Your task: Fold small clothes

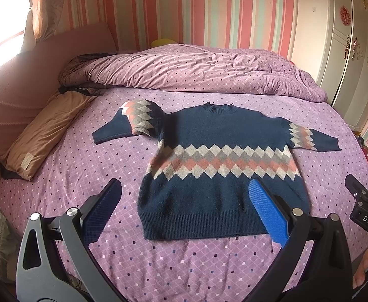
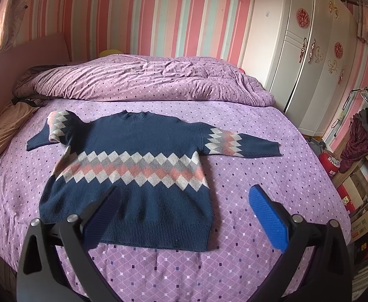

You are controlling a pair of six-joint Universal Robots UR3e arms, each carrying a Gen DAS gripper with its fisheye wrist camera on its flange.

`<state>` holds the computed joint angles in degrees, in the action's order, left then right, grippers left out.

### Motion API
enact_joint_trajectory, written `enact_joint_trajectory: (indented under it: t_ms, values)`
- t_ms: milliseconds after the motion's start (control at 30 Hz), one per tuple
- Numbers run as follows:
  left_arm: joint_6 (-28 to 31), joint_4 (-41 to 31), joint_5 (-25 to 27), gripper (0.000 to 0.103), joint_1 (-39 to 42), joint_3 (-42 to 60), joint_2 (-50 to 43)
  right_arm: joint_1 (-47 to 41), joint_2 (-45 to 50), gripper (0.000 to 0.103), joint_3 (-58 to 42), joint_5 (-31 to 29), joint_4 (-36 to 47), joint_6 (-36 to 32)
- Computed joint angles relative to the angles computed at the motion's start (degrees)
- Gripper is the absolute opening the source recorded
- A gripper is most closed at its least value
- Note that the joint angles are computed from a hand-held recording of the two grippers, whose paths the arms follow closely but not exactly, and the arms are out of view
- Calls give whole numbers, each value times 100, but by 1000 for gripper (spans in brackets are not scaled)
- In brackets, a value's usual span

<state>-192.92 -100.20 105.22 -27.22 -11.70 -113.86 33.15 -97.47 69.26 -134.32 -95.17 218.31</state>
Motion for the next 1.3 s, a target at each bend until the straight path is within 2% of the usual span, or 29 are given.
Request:
enact_joint_trajectory:
  t_ms: [167,267,367,1300]
  values:
    - [-8,220,-25,100,23,-381,175,24,11,102,6,-18,10,23]
    - [-37,97,-5,100,-7,-141,51,29,11,102,12,-22,4,34]
    - [2,266,-46,100,34,-473,223,40,39,102,-24,-40,26,45]
    - [64,688,-194,100,154,-1251,621,59,80,102,-174,-59,126,33]
